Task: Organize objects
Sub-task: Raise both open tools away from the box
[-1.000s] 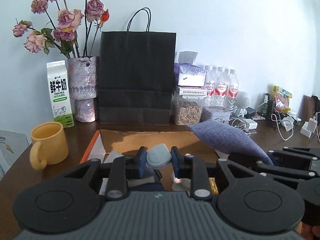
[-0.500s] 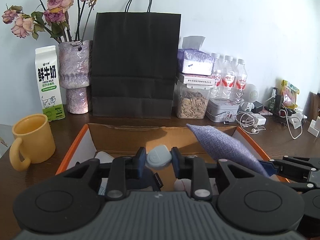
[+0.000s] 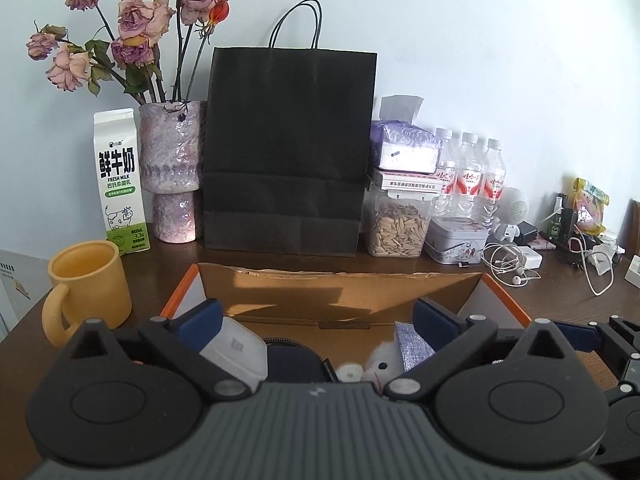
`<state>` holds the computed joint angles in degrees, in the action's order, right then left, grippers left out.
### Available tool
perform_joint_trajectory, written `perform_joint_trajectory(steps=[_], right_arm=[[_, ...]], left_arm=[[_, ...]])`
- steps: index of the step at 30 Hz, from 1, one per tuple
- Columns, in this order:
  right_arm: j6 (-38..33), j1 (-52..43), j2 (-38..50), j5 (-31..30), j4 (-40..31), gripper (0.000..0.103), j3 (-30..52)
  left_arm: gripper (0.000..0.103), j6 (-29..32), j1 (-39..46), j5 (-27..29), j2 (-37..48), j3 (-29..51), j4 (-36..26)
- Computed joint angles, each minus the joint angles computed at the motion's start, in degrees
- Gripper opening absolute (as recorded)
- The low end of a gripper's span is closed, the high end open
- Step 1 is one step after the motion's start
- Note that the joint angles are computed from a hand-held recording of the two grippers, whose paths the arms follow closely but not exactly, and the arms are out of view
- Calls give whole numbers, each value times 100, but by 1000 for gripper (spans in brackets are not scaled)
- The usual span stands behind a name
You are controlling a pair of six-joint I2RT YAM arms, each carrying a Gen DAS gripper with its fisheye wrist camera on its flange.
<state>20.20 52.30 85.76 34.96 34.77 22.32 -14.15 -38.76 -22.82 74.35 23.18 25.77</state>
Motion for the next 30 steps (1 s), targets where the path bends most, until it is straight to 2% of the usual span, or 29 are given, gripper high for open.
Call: perform_joint_trajectory(steps=[8,17,30], right_arm=[[25,307,-288,372,-85,103,-154],[191,951,-792,1110,-293,103,-513],[934,1951,-1362,2074,-1251,103,-705]], left_arm=[[103,38,-204,-95,-494,-234,-101],[103,43,-626,-422,-1297,-606,-413],[103,-209,-1490,-1208,-2458,-1055,-1246]])
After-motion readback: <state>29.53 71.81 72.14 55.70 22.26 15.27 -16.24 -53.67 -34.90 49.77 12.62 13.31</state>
